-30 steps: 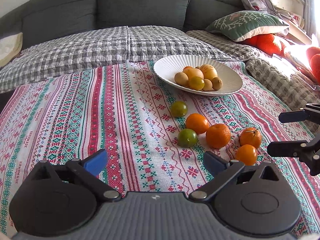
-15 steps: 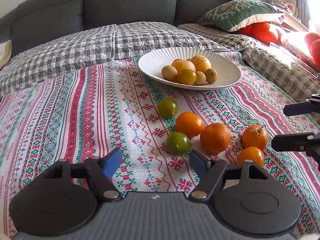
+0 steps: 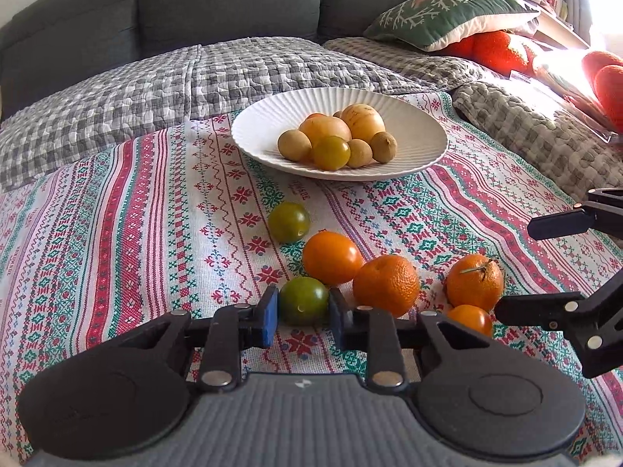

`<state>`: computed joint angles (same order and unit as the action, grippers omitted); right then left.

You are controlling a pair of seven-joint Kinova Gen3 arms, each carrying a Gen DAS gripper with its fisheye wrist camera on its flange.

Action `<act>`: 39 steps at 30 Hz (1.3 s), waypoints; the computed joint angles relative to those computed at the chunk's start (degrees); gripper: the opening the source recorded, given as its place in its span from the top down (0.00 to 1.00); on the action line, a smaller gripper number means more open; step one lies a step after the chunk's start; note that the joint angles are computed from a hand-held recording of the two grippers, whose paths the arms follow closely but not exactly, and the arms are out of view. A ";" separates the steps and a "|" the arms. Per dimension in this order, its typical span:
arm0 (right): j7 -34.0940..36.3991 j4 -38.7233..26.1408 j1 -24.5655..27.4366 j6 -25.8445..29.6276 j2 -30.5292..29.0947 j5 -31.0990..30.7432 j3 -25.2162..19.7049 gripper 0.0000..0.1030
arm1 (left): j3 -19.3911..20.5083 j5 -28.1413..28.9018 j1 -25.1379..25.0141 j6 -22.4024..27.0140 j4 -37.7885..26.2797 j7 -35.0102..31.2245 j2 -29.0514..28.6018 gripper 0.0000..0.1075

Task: Organize fruits
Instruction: 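Grasp a green lime with the left tool while the right tool grasps a mandarin, then carry the lime and the mandarin over the white plate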

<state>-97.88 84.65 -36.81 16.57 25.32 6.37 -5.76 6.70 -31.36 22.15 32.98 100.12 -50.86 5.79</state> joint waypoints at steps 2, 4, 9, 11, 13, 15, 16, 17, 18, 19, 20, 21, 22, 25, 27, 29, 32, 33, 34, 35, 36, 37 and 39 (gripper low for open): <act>0.33 -0.63 -0.15 0.76 0.40 0.18 -0.04 0.16 | 0.09 0.57 -0.15 0.37 -0.03 -0.43 -0.27 0.78; 0.35 -1.37 -0.69 1.56 0.87 0.57 0.30 0.20 | 0.18 1.17 -0.40 0.94 -0.04 -0.80 -0.67 0.78; 1.28 -3.38 -1.06 3.25 2.11 1.00 -0.10 0.28 | 0.60 2.49 -1.16 1.93 0.06 -0.96 -1.62 0.78; 1.67 -3.87 -1.42 3.37 2.42 1.28 -0.07 0.31 | 0.82 2.76 -1.38 2.40 0.02 -0.81 -1.95 0.78; 2.33 -4.31 -1.43 3.40 2.67 1.36 -0.40 0.39 | 1.03 2.71 -1.51 2.87 -0.09 -0.52 -2.10 0.78; 3.40 -4.79 -0.96 3.48 2.90 0.97 -1.22 0.46 | 1.21 2.64 -1.63 3.10 -0.11 -0.27 -2.28 0.78; 3.84 -5.09 -0.80 3.58 3.06 0.70 -1.55 0.51 | 1.29 2.49 -1.65 3.21 -0.07 -0.02 -2.43 0.78; 4.46 -5.38 -0.49 3.79 3.19 0.36 -2.03 0.55 | 1.37 2.46 -1.72 3.29 -0.05 0.05 -2.51 0.78; 5.20 -5.76 -0.16 4.10 3.35 -0.02 -2.59 0.61 | 1.46 2.49 -1.80 3.39 -0.08 0.06 -2.56 0.78; 5.63 -5.86 -0.15 4.17 3.38 -0.25 -2.70 0.66 | 1.53 2.59 -1.87 3.59 -0.12 -0.02 -2.65 0.78; 5.47 -5.92 -0.91 4.11 3.35 0.01 -1.97 0.66 | 1.59 2.59 -1.94 3.70 -0.11 0.01 -2.70 0.78; 5.63 -5.89 -1.18 3.97 3.34 0.12 -1.76 0.66 | 1.64 2.65 -2.01 3.79 -0.10 0.01 -2.77 0.78; 5.80 -5.88 -1.33 3.91 3.31 0.14 -1.68 0.66 | 1.70 2.73 -2.06 4.00 -0.15 0.06 -2.84 0.78; 6.44 -5.77 -1.25 3.65 3.06 -0.13 -1.89 0.66 | 1.86 2.75 -2.11 4.57 -0.61 0.45 -2.73 0.78; 6.64 -5.50 -1.30 2.95 2.73 -0.18 -1.76 0.67 | 1.89 2.59 -2.05 4.79 -1.05 1.00 -2.68 0.78; 6.65 -5.40 -1.06 2.36 2.38 -0.55 -1.78 0.67 | 1.89 2.32 -1.99 4.91 -1.53 1.63 -2.71 0.78; 6.06 -5.41 -1.06 1.54 1.97 -0.88 -1.27 0.67 | 1.90 1.95 -1.92 4.83 -2.25 2.59 -2.72 0.78; 5.82 -5.50 -1.01 1.16 1.86 -0.95 -1.07 0.67 | 1.91 1.83 -1.90 4.79 -2.50 2.90 -2.70 0.78; 5.57 -5.56 -0.98 0.80 1.73 -0.97 -0.84 0.67 | 1.91 1.59 -1.84 4.79 -2.88 3.36 -2.60 0.78; 5.32 -5.60 -0.94 0.40 1.62 -0.99 -0.64 0.67 | 1.91 1.39 -1.76 4.85 -3.24 3.72 -2.50 0.78; 5.11 -5.63 -0.77 0.04 1.50 -1.09 -0.58 0.67 | 1.90 1.15 -1.66 4.94 -3.57 4.17 -2.42 0.78; 4.99 -5.74 -0.55 -0.17 1.44 -1.22 -0.62 0.67 | 1.88 0.99 -1.57 5.00 -3.90 4.60 -2.34 0.78; 4.47 -5.68 -0.37 -1.07 1.15 -1.31 -0.25 0.67 | 1.81 0.80 -1.43 5.06 -4.60 5.27 -2.14 0.78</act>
